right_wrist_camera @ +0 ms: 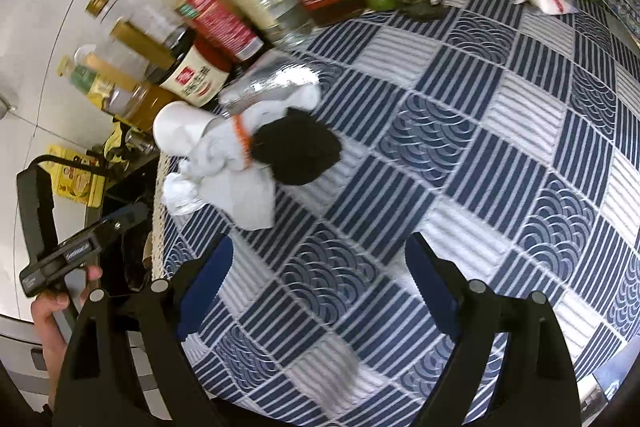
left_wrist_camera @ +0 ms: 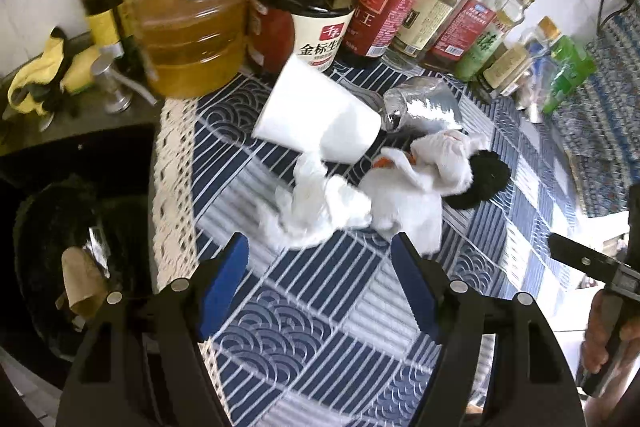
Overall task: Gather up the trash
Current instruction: 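Return both tools to the tablecloth toward the remaining tissue and cloth bundle, then grasp the crumpled tissue with the left tool while the right tool grasps the black-and-white cloth bundle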
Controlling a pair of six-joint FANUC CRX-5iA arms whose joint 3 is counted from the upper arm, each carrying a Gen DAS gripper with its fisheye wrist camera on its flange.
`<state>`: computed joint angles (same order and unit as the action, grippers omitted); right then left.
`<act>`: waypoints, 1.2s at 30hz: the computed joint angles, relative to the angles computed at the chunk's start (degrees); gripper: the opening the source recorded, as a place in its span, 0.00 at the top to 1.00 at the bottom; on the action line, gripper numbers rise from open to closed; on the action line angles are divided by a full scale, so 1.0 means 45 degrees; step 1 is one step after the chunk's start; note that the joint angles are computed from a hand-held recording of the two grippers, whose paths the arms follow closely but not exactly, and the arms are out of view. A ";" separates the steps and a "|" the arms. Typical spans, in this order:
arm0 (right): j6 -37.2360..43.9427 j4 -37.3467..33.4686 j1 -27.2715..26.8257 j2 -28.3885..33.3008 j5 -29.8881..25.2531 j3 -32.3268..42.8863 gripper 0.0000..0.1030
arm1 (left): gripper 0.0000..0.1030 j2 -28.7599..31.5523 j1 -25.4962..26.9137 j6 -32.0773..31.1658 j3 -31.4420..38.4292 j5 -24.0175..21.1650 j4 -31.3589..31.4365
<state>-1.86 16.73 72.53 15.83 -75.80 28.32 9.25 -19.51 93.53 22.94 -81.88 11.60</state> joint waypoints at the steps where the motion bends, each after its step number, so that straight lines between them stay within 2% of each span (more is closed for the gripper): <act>1: -0.0067 0.0013 -0.0027 -0.0240 0.0176 -0.0341 0.16 | 0.31 0.0184 -0.0082 0.0158 0.0185 -0.0059 -0.0058; 7: 0.0247 -0.0194 -0.0486 -0.0948 0.0941 -0.1388 0.16 | 0.31 0.1141 -0.0465 0.1029 0.1122 -0.0432 -0.0976; 16: 0.1168 -0.0725 -0.1206 -0.0838 0.1664 -0.1474 0.16 | 0.31 0.2016 -0.0379 0.1378 0.1433 -0.0432 -0.0918; 20: 0.1600 -0.1032 -0.1468 -0.0508 0.1847 -0.1146 0.16 | 0.46 0.2126 -0.0345 0.1034 0.1265 -0.0307 -0.0498; 26: 0.2242 -0.1624 -0.1928 0.0164 0.1935 -0.0375 0.16 | 0.59 0.2187 -0.0633 0.0697 0.1313 -0.0225 -0.0756; 31: 0.2714 -0.2219 -0.2236 0.0570 0.1877 0.0241 0.16 | 0.66 0.1991 -0.0462 0.0823 0.1053 0.0022 -0.0494; 36: 0.2961 -0.2937 -0.2478 0.0589 0.2228 0.0306 0.16 | 0.66 0.1467 -0.0329 0.1010 0.0669 0.0310 -0.0414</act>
<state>11.47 3.51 61.38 18.49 -65.78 29.70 15.85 -20.99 98.07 25.95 -80.48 9.73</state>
